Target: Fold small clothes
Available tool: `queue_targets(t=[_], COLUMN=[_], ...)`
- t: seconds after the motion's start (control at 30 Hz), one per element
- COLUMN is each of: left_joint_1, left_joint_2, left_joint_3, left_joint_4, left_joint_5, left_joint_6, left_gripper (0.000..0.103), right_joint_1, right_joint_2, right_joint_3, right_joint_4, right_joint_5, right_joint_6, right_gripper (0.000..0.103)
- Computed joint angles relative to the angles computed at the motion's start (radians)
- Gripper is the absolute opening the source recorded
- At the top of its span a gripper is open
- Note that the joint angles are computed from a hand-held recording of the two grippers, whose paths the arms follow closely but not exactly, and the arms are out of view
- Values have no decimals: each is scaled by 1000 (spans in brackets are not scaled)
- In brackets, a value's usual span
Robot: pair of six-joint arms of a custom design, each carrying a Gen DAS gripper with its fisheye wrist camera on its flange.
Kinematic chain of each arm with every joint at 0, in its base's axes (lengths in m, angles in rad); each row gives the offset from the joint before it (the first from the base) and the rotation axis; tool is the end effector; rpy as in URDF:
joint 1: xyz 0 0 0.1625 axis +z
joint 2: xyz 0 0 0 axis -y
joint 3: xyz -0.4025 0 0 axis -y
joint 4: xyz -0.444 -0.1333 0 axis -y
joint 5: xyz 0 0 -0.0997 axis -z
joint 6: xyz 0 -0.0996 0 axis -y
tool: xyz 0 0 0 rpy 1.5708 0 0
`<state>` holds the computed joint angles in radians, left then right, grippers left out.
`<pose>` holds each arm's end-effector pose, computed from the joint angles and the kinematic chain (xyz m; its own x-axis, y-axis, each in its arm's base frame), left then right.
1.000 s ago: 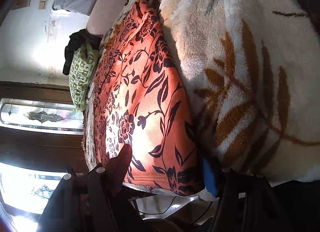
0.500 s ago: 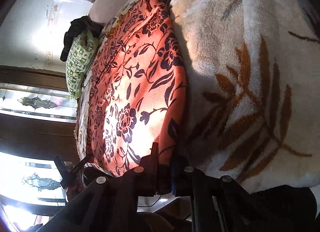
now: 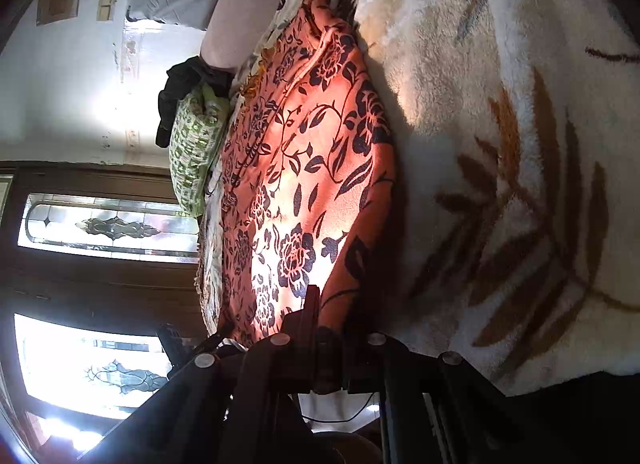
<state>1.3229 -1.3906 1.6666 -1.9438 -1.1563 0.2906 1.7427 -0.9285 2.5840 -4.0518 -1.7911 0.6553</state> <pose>0.0191 -0.6314 0.3564 -0.7893 0.4554 -0.4118 0.4910 0.8709 0.0221 0.1685 -0.3185 0.0497 -0.8548 0.4003 -0.3303 0.5107 0.5351 -0.6730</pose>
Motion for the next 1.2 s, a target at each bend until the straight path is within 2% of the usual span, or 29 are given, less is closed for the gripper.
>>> queue_targets(t=[0.07, 0.13, 0.23, 0.4, 0.5, 0.57, 0.6, 0.63, 0.67, 0.7, 0.73, 0.77, 0.8, 0.9, 1.03, 1.07, 1.13, 1.2], left_joint_1=[-5, -18, -52, -108, -129, -131, -130, -130, -128, -121, -114, -105, -93, -66, -31, -27, -26, -30], left_joint_2=[0, 2, 42, 245, 416, 541, 614, 692, 762, 819, 848, 850, 819, 652, 469, 442, 433, 457], left_joint_3=[-12, -37, -109, -355, -521, -621, -686, -763, -831, -894, -925, -925, -882, -655, -441, -397, -360, -361], left_joint_4=[14, 24, 8, -102, -210, -296, -309, -284, -259, -217, -174, -164, -191, -352, -305, -298, -253, -237], left_joint_5=[-22, -67, -150, -275, -259, -235, -198, -130, -59, -3, 55, 77, 56, -28, -168, -185, -197, -188], left_joint_6=[4, 16, 46, 80, 73, 83, 92, 83, 76, 67, 42, 20, 9, -5, -67, -90, -137, -168], left_gripper=[9, 9, 9, 9, 11, 15, 37, 69, 79, 81, 81, 80, 80, 81, 81, 81, 81, 81], right_joint_1=[-30, -28, -9, -38, -61, -121, -150, -173, -190, -194, -203, -208, -216, -165, -99, -93, -112, -103], right_joint_2=[5, 1, -72, -244, -293, -284, -270, -257, -240, -220, -202, -188, -177, -145, -73, -43, -12, 9], right_joint_3=[2, -6, -35, -151, -279, -360, -406, -447, -483, -513, -518, -506, -477, -398, -309, -301, -295, -328], right_joint_4=[3, -15, 23, 142, 225, 244, 270, 315, 365, 423, 444, 423, 360, 221, 100, 64, 58, 68], right_joint_5=[31, 53, 62, 126, 127, 196, 223, 210, 155, 59, -8, -33, -16, -64, -141, -159, -129, -158], right_joint_6=[11, -1, -42, -163, -243, -236, -253, -273, -254, -207, -172, -161, -157, -223, -177, -149, -87, -93], right_gripper=[8, 8, 8, 8, 8, 12, 12, 24, 65, 91, 103, 103, 103, 103, 103, 103, 103, 103])
